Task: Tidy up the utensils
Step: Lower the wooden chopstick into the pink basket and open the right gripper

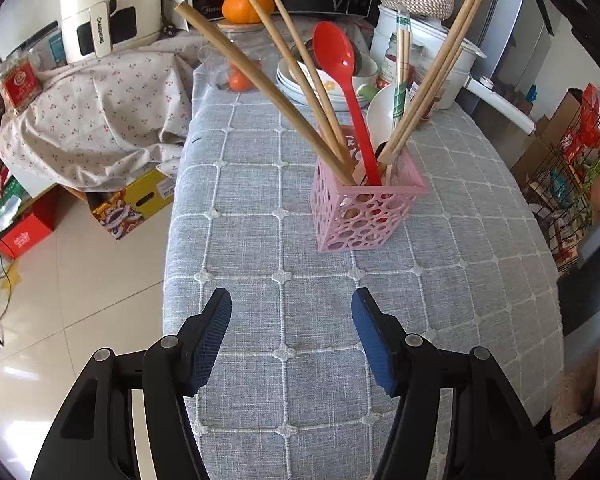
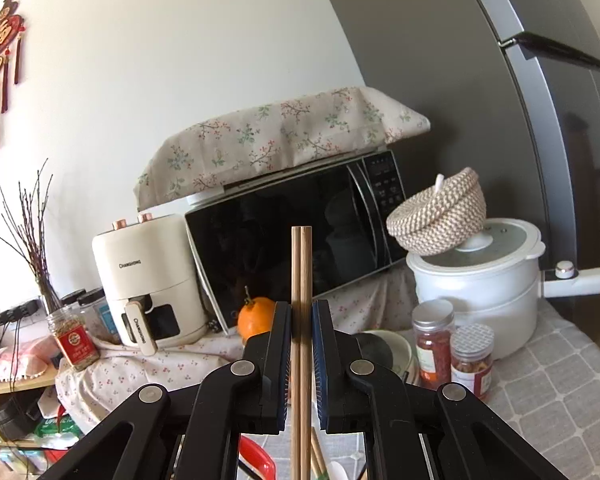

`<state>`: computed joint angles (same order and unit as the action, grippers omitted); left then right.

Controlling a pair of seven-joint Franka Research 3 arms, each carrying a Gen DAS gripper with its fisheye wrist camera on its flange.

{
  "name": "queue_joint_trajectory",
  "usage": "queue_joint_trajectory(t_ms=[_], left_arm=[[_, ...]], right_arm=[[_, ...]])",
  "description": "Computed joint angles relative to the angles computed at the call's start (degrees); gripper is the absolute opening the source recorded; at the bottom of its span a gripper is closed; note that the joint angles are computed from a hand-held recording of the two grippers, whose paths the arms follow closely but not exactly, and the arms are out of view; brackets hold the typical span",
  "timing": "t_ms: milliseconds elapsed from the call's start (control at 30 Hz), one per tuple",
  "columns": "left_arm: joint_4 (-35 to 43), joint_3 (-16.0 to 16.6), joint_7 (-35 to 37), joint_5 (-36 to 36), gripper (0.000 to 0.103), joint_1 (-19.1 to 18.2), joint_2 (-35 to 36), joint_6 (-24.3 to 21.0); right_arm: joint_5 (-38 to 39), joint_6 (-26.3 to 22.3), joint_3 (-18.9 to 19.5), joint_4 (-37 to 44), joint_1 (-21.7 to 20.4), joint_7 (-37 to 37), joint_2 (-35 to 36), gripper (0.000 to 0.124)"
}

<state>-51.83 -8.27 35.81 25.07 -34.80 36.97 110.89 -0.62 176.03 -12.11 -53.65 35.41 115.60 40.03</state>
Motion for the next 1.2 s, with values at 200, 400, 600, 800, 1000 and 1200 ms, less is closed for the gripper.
queue_joint_trajectory(t_ms=[200, 400, 600, 800, 1000, 1200], left_arm=[[-6.2, -0.6, -1.8, -0.8, 0.065, 1.8, -3.8, 2.4], [-8.6, -1.4, -2.7, -0.8, 0.065, 2.9, -5.2, 3.5], [-7.8, -1.7, -2.1, -0.8, 0.065, 2.9, -4.8, 3.2], [-7.1, -1.6, -1.6, -0.8, 0.065, 2.7, -4.2, 2.9], [-6.1, -1.2, -1.5, -0.1, 0.065, 2.2, -3.6, 3.1], [-1.5, -0.7, -0.5, 0.4, 0.067, 0.7, -0.9, 1.3]], right_arm=[[-3.4, 1.0, -11.9, 3.6, 6.2, 9.9, 4.8, 0.009], [-6.0, 4.4, -30.2, 0.4, 15.5, 21.1, 7.5, 0.009], [-5.3, 3.9, -30.5, -1.1, 16.5, 20.2, 7.4, 0.009], [-7.0, 0.9, -20.6, -0.2, 11.8, 16.1, 6.1, 0.009], [-7.0, -1.7, -4.3, -2.0, 3.8, 5.8, 2.2, 0.028], [-5.0, -2.9, 2.6, -11.4, -0.3, -1.9, -5.9, 0.056]])
